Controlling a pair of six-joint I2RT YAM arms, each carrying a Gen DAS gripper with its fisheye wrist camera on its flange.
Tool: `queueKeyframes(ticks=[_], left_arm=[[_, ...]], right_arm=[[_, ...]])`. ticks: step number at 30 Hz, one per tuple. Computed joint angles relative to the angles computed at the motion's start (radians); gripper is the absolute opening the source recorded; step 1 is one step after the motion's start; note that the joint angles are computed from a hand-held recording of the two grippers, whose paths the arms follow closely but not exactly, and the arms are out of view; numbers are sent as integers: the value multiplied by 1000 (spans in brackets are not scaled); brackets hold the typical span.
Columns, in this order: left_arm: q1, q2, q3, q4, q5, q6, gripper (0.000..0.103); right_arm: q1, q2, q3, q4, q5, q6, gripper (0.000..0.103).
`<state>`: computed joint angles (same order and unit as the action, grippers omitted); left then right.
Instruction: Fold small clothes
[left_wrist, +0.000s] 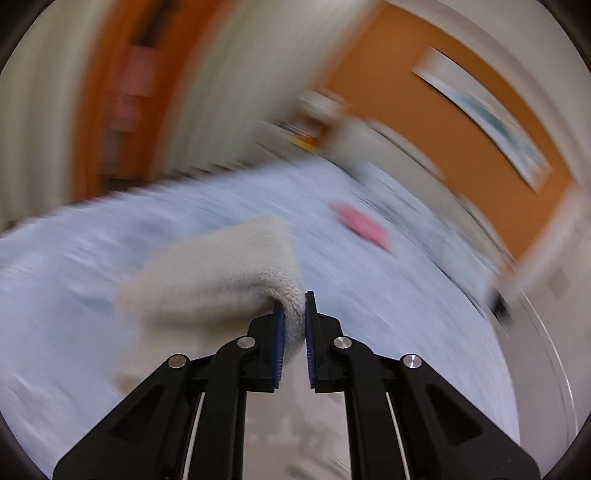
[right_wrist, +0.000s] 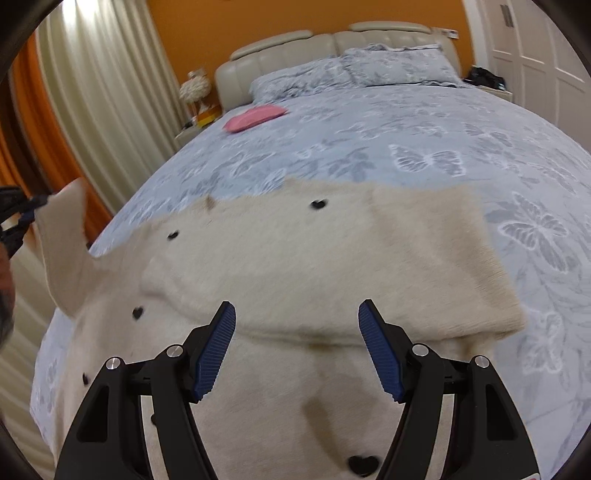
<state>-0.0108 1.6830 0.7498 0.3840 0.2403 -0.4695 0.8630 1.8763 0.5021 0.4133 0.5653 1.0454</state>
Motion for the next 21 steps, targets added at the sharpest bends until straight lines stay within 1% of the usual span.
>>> queueKeyframes(ticks=[1, 2, 3, 4, 5, 6, 7, 8, 9, 11, 12, 13, 14, 15, 16, 18, 20, 21], left_arm=[[-89, -9, -27, -1, -24, -12, 17], [-199, 13, -46, -2, -81, -40, 25], [-277, 45, -57, 1, -133, -73, 50], [-361, 91, -82, 26, -206, -141, 63], [-398, 106, -126, 74, -244, -198, 64], [-418, 138, -153, 128, -260, -257, 65], [-430, 161, -192, 188, -263, -315, 69], [-425, 196, -212, 240, -251, -377, 71], [-401, 216, -224, 268, -217, -407, 73], [-339, 242, -219, 276, -147, -438, 73], [-325, 227, -246, 299, -172, -444, 73], [-329, 227, -267, 325, -230, -450, 74], [-320, 232, -265, 319, -286, -451, 75], [-306, 240, -264, 321, -292, -457, 76], [-283, 256, -253, 325, -269, -465, 76], [-223, 284, -239, 328, -185, -474, 76], [-185, 297, -240, 340, -158, -488, 76], [-173, 312, -226, 337, -159, -491, 76]], right_arm=[[-8, -11, -14, 8, -1, 2, 68], [-24, -32, -37, 14, -5, 7, 70], [-36, -45, -54, 22, -11, 11, 71], [-53, -61, -80, 41, -20, 18, 72], [-66, -72, -99, 58, -30, 19, 72], [-83, -83, -117, 77, -48, 17, 72], [-93, -86, -127, 90, -60, 11, 72], [-108, -89, -136, 104, -77, 1, 72], [-121, -87, -138, 113, -94, -12, 73], [-142, -71, -136, 141, -134, -42, 73], [-154, -61, -129, 152, -157, -58, 74], [-170, -47, -121, 164, -192, -76, 74], [-200, -32, -107, 183, -259, -102, 74], [-220, -23, -100, 204, -305, -125, 74], [-248, -7, -79, 221, -344, -156, 75], [-308, 27, -17, 199, -389, -177, 78], [-395, 104, 72, 199, -486, -184, 79], [-427, 143, 122, 179, -510, -177, 79]])
